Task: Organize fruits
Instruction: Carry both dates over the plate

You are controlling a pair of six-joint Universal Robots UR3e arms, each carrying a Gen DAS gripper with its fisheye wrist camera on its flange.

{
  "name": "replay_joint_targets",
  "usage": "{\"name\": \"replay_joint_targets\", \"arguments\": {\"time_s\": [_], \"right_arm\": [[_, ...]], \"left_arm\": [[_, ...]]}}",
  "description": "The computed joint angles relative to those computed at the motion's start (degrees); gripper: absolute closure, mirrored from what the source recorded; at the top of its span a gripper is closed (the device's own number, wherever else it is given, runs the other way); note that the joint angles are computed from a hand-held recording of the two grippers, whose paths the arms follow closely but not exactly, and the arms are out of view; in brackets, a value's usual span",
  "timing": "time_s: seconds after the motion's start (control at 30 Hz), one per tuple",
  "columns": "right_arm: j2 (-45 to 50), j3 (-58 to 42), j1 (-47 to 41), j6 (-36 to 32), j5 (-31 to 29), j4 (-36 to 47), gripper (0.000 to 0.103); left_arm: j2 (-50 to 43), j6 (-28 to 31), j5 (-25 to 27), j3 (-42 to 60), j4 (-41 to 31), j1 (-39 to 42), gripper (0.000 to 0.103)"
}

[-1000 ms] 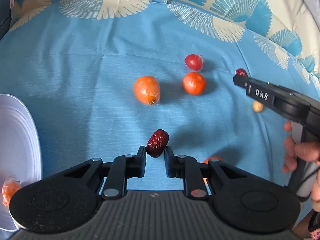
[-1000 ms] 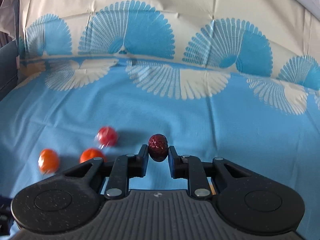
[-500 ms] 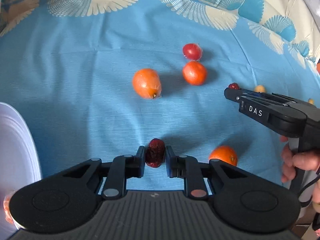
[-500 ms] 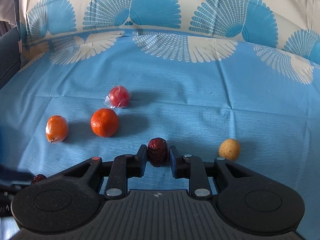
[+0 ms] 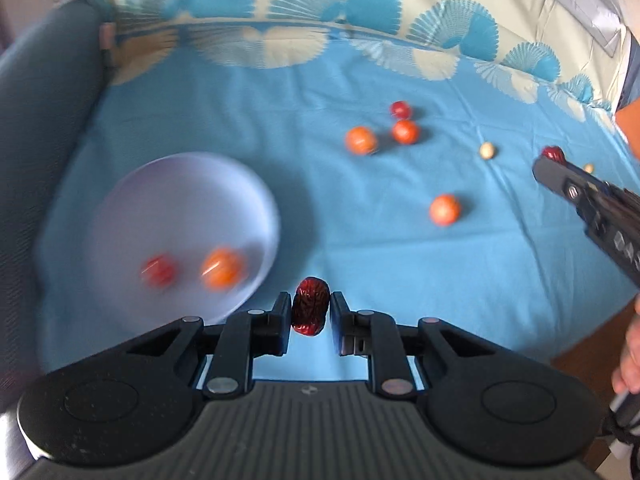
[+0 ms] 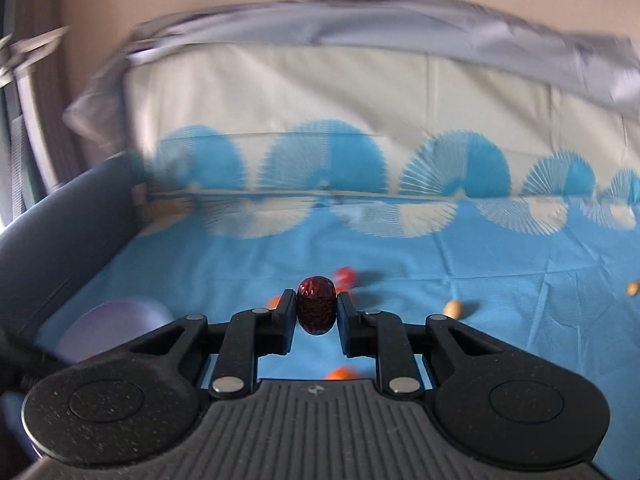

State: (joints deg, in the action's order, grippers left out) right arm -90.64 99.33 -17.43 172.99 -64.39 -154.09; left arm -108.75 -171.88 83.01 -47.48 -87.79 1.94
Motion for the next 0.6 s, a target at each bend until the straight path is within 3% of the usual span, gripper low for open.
{"name": "replay_joint_targets", "arguments": {"time_s": [0.13, 0.23, 0.47, 0.6], "right_arm": [[-13.13, 3.79, 4.87, 1.47, 1.24, 10.92, 0.081], [-18.04, 2.44, 10.19, 3.49, 0.88, 17.58, 0.081], [-20.39, -3.83, 25.84, 10.12, -8.35, 24.09, 0.081], [-19.60, -7.03, 35.08, 12.23, -15.28, 26.72, 0.081]], "left_arm": [[17.78, 6.69, -0.40, -16.06, 1.55, 7.31, 0.081], [28.37, 11.84, -4.78, -21.74, -1.26, 15.44, 0.081], [44.79, 27.11, -17.45, -26.26, -14.19, 36.14, 0.081], [52.11, 42.33, -27.73, -23.69, -30.13, 53.49, 0.081]]}}
